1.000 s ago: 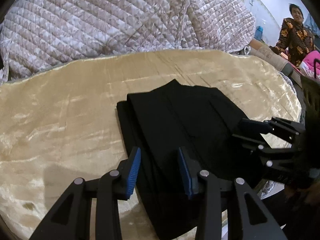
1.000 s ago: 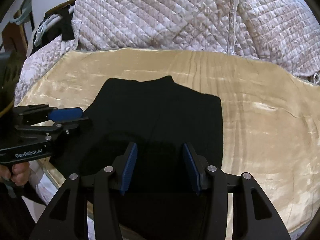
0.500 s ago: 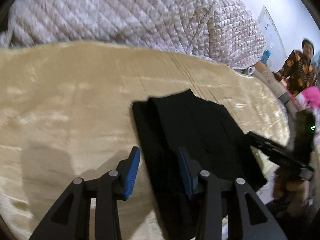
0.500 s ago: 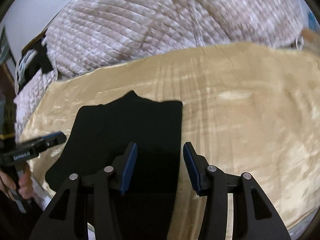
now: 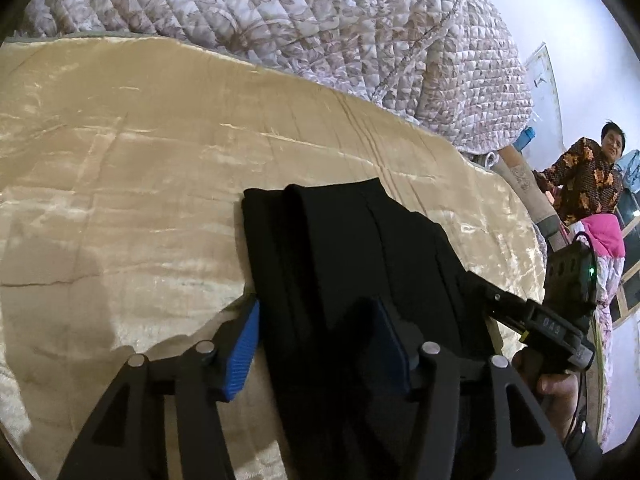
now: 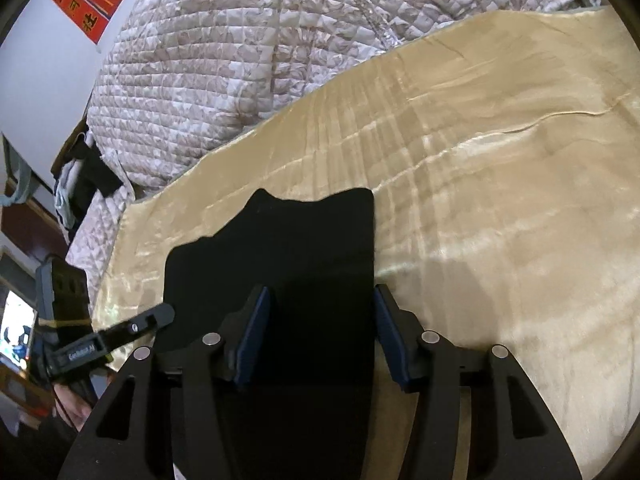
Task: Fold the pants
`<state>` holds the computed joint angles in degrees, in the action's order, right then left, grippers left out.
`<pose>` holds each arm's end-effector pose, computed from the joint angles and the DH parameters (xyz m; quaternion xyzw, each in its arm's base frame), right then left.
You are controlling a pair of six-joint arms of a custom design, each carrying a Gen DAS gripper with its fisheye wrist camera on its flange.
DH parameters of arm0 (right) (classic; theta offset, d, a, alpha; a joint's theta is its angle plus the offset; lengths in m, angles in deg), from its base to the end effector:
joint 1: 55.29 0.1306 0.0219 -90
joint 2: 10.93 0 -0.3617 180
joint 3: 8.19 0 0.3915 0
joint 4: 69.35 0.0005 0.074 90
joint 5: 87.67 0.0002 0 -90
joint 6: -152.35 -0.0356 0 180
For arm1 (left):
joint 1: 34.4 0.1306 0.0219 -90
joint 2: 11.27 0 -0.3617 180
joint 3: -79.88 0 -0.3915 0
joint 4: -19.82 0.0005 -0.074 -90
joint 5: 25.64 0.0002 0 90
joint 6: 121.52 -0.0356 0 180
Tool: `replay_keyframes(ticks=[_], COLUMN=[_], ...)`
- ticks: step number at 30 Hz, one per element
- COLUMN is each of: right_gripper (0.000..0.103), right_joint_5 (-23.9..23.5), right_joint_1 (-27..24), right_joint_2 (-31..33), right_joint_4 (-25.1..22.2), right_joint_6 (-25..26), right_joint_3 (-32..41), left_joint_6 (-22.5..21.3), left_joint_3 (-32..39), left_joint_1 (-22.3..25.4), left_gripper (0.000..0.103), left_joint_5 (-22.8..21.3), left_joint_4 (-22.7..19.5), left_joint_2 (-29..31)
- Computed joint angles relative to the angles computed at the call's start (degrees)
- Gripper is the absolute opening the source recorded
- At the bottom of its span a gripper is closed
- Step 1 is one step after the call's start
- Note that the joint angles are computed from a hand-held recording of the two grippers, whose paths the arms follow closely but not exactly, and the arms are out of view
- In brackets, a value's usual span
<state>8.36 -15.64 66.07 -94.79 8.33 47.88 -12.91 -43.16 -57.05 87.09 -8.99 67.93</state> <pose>0.2965 0.2402 0.2639 0.1353 0.9174 0.2373 0.2895 0.3484 -0.1608 0.2545 0.0982 0.9214 -0.2890 0.2404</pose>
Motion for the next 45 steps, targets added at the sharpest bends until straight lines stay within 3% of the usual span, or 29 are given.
replay_keyframes(ticks=[3,8,13,17,22,27,32,34,37,39,41,45], right_gripper=[0.043,0.02,0.014,0.013,0.012,0.012,0.012,0.013,0.013,0.013,0.019,0.022], right_joint_5=[-2.8,-3.3,-2.2,-2.6,-5.7,-9.3,-8.7,-8.5,-6.2,-3.2,0.0,6.6], right_joint_1=[0.1,0.7,1.3,1.5,-0.1,-2.5,-4.3,-5.0,-5.0,-3.8,-2.3,2.5], right_joint_2=[-1.1,-1.4,-2.2,-1.4,2.8,12.0,19.8,22.0,24.0,23.6,22.8,19.4], right_joint_4=[1.4,-0.8,-1.1,-0.4,1.7,1.2,0.2,-0.4,-5.2,-7.6,-9.3,-10.1], right_joint_6=[-2.2,-2.3,-0.6,1.6,2.7,6.3,9.9,11.7,13.1,15.8,18.5,23.0], right_joint_3=[-0.8,-0.4,1.7,4.8,9.6,18.4,24.6,26.2,28.2,28.7,28.8,26.2], left_joint_6=[-0.5,-1.3,-2.1,-2.9,-4.0,-6.1,-6.9,-7.4,-7.8,-8.8,-8.8,-9.5], left_joint_3=[-1.0,-0.9,0.5,2.4,6.0,11.2,13.8,14.2,13.8,13.1,11.6,7.8], left_joint_1=[-0.5,-1.2,-1.0,-0.3,3.8,8.8,11.1,11.7,12.9,12.3,12.0,10.6], left_gripper=[0.039,0.03,0.018,0.017,0.017,0.017,0.018,0.022,0.024,0.023,0.023,0.023], left_joint_5=[-0.9,-2.0,-1.0,-1.0,-0.2,-1.1,-5.7,-7.7,-6.9,-11.4,-13.2,-11.2], left_joint_4=[-0.4,-1.4,-2.2,-2.9,-3.5,-4.1,-4.6,-5.2,-5.6,-4.7,-3.4,-1.1], left_joint_2=[-2.0,-3.4,-5.1,-5.8,-4.6,1.2,8.3,10.8,10.8,9.0,6.2,0.3])
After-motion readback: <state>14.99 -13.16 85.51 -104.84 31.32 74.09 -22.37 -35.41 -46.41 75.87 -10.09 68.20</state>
